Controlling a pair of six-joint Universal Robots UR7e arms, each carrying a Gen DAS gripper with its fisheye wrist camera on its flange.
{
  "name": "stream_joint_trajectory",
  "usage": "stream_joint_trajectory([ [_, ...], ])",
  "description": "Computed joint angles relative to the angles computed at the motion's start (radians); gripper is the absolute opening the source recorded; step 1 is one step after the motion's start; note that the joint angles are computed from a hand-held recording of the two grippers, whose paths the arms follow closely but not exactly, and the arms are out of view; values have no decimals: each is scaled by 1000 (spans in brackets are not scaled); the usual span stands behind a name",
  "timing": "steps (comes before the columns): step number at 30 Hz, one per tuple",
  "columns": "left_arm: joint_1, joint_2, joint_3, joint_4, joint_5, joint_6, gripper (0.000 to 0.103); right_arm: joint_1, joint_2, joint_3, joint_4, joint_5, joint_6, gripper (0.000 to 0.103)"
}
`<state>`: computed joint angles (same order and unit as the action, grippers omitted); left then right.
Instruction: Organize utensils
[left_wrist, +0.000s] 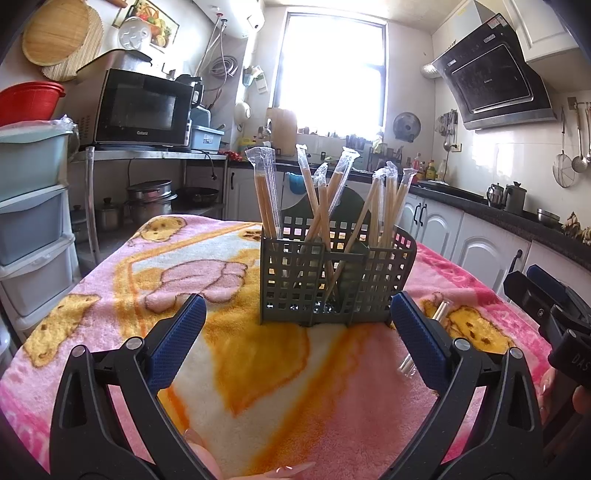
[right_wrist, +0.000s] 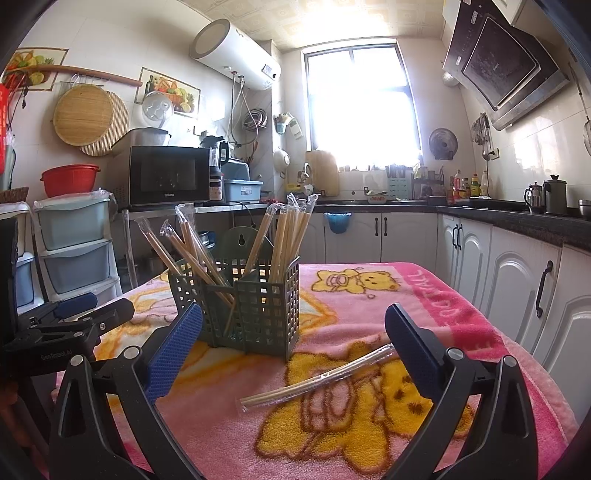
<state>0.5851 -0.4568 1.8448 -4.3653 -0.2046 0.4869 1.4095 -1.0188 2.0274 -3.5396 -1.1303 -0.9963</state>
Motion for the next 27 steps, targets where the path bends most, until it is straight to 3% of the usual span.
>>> stream_joint_trajectory([
  [27,2,0,2,11,-5,-12,93,-2,-2,0,2,4,-4,96],
])
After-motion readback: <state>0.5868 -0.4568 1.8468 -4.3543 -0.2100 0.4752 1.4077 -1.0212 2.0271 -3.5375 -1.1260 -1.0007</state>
